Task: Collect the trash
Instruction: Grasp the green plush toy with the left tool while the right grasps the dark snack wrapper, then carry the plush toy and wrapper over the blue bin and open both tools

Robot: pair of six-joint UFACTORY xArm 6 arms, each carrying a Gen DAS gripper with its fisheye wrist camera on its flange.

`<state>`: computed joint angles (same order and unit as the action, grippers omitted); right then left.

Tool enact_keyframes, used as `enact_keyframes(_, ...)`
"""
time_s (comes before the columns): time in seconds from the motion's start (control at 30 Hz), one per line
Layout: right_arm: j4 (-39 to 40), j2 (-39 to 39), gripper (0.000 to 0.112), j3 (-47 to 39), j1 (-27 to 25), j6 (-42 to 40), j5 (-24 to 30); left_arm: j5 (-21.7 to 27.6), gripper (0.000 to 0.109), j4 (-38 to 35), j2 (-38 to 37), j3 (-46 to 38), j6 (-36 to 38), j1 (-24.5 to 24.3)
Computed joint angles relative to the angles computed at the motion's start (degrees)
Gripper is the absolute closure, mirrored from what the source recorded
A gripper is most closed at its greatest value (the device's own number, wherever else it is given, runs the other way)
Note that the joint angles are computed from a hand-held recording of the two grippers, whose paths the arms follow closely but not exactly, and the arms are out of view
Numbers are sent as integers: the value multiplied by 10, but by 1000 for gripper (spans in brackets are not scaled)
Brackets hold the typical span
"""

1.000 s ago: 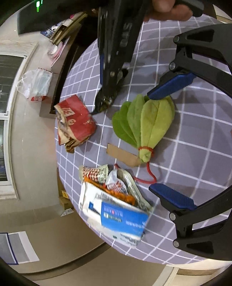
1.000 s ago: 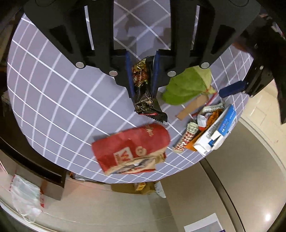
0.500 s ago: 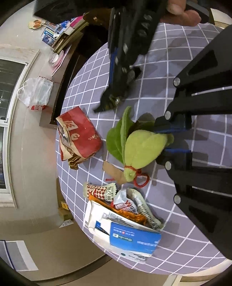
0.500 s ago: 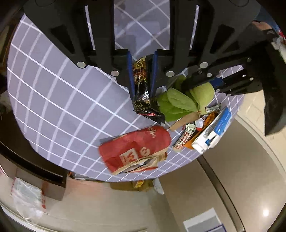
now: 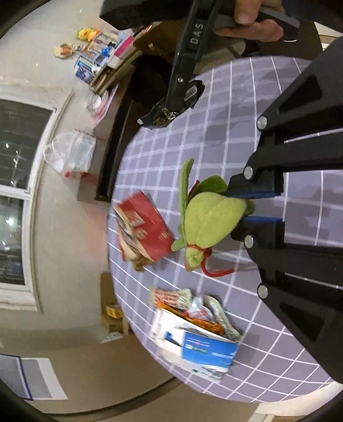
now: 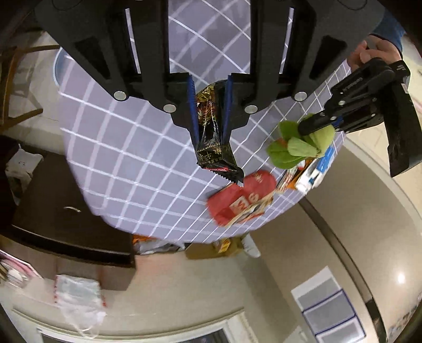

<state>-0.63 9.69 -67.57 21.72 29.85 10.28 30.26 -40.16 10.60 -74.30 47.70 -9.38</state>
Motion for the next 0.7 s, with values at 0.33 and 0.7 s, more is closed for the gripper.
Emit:
enact_keyframes(0.33, -169, -135, 95, 141, -75, 197, -55, 0, 99, -39, -47, 2, 42, -64)
enact_keyframes(0.7, -357, -352, 95, 331, -196, 426, -38, 12, 99, -52, -37, -19, 51, -183)
